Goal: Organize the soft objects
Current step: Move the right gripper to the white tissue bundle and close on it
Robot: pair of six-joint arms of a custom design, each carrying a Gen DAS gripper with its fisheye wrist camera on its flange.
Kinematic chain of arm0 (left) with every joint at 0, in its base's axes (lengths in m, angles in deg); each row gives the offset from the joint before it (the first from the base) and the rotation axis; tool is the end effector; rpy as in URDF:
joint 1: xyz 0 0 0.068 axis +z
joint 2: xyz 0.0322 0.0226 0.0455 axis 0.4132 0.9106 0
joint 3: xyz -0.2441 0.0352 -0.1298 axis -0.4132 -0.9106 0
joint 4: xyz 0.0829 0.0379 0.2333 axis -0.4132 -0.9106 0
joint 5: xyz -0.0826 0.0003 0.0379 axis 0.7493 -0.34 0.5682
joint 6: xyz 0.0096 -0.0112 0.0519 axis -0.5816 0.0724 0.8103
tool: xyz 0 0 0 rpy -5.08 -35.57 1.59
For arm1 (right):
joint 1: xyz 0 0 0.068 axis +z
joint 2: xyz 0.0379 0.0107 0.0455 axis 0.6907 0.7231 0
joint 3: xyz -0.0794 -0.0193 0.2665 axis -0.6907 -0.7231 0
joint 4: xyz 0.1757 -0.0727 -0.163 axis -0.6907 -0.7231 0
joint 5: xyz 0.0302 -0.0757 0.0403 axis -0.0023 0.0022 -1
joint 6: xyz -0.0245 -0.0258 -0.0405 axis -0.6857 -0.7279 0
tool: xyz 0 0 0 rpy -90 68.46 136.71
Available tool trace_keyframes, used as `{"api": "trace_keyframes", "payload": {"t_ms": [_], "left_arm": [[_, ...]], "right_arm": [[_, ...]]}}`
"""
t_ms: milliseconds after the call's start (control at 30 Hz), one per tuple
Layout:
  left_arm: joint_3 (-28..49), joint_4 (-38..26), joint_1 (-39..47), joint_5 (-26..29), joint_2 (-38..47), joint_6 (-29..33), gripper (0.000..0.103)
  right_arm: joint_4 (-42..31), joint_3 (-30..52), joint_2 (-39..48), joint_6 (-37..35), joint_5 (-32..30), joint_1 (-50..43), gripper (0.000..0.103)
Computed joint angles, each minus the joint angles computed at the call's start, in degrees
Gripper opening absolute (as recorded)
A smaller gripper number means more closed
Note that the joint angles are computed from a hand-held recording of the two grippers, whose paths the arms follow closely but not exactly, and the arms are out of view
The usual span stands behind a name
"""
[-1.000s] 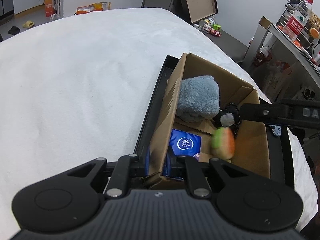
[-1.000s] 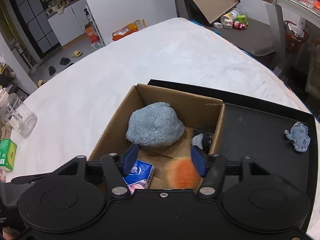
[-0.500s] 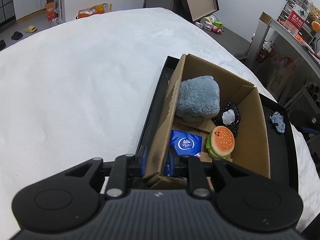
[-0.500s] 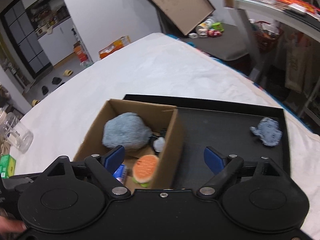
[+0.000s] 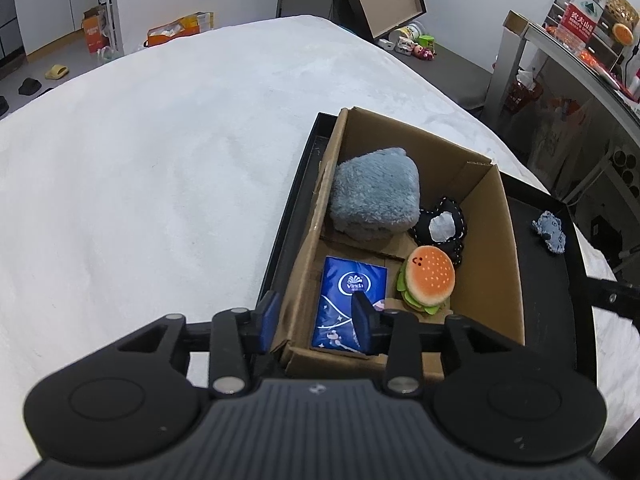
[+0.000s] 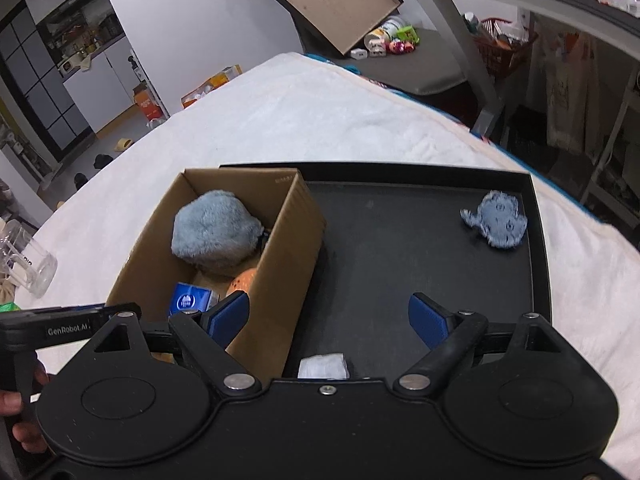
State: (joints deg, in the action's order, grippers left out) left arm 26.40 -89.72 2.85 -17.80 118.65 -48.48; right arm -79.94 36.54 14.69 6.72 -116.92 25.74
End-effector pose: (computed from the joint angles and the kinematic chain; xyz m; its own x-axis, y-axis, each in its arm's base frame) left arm 0.2895 -0.1092 0.2226 -0.8318 -0.1592 -0.5318 -0.0951 0.9847 -0.1460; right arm 0.3149 -0.0848 0.2073 -0.7941 0.0212 -0.6075 -0.1617 0.9560 0.2448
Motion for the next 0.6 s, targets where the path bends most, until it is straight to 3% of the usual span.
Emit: {"api": "trace_keyframes", "payload": {"t_ms": [167,600], "left_arm": [[1.57,-1.26,-1.0,-1.02,1.21,0.23,0.04],[7.74,-6.37,-3.39,-3.28,5.95,0.57,0.059]], "right_arm": [[0.08,-1.03,0.85,-1.0,-0.95,-0.85,0.086],[-1.05,-1.88,5.71,-4.19,-3.34,-3.2,0.086]]}}
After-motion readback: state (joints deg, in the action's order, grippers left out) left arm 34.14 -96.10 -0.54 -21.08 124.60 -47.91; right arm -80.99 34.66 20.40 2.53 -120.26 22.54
